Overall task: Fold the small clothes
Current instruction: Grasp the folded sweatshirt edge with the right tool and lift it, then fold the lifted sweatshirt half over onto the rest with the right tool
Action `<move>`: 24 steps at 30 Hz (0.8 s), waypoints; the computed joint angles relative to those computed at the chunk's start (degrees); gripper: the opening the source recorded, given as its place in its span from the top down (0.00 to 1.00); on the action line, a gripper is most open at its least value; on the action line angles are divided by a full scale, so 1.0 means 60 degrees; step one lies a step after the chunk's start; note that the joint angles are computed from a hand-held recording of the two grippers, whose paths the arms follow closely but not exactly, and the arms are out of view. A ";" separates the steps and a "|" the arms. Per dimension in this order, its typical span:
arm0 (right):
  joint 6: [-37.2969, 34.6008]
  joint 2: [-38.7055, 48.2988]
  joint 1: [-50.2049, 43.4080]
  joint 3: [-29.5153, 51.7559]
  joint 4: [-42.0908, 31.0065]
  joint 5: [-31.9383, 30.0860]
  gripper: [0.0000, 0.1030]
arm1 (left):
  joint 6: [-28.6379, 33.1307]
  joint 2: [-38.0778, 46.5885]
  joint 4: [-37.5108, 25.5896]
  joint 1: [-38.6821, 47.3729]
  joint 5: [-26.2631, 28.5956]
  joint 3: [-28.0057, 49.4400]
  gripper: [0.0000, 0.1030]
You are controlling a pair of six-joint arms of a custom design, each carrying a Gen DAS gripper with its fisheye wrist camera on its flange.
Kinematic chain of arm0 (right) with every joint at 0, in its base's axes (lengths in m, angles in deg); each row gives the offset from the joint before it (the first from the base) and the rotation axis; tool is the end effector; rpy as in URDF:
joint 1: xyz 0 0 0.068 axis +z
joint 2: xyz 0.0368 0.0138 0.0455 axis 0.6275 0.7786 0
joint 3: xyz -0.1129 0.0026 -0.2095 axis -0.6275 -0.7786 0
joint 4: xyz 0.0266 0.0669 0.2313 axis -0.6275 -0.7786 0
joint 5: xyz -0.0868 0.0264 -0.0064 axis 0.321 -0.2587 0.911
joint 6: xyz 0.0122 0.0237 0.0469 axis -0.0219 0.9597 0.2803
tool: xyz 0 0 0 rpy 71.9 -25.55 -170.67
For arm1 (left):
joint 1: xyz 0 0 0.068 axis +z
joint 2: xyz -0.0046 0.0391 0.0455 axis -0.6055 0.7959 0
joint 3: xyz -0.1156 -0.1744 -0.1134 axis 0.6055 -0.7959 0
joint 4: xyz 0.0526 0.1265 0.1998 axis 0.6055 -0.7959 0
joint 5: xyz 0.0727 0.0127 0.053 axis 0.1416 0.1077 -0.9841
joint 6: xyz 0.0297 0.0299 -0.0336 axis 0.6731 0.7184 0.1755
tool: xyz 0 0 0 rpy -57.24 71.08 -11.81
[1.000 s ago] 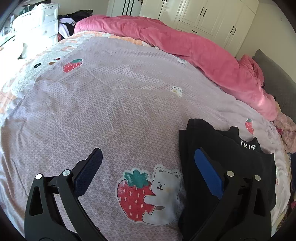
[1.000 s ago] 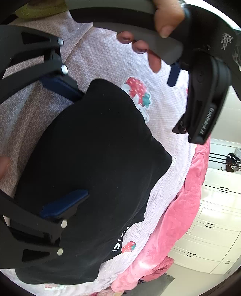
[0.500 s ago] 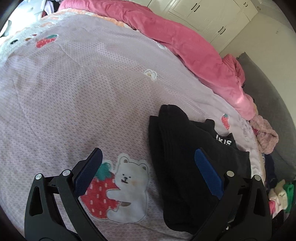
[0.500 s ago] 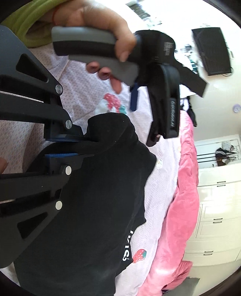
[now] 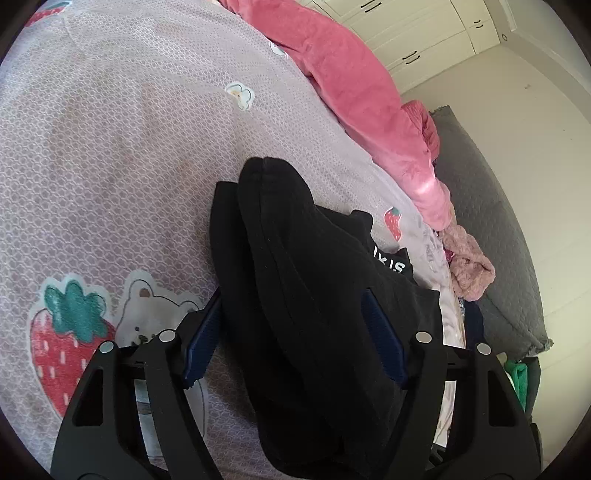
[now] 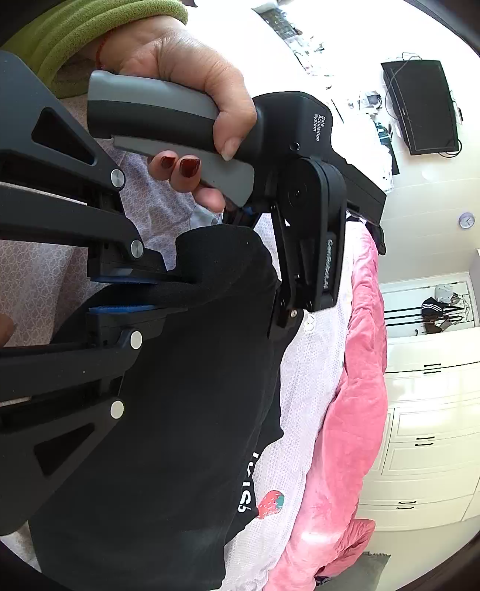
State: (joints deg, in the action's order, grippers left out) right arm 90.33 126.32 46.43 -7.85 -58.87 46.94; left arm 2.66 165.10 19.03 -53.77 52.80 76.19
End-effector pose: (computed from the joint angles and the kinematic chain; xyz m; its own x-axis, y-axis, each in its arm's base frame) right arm 0.1706 0.0227 0.0972 -0.6154 0.0703 -0.7851 -0.0427 0.9916 0.1222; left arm 0.4094 -0.1468 0.0732 -0.9196 0.1185 -0.3747 0.3601 0.6359 -0.6826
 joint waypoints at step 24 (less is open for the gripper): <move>-0.1417 -0.7519 -0.3684 -0.0445 -0.6049 -0.2172 0.93 | -0.1327 -0.3620 0.2784 -0.1602 -0.1269 -0.3703 0.88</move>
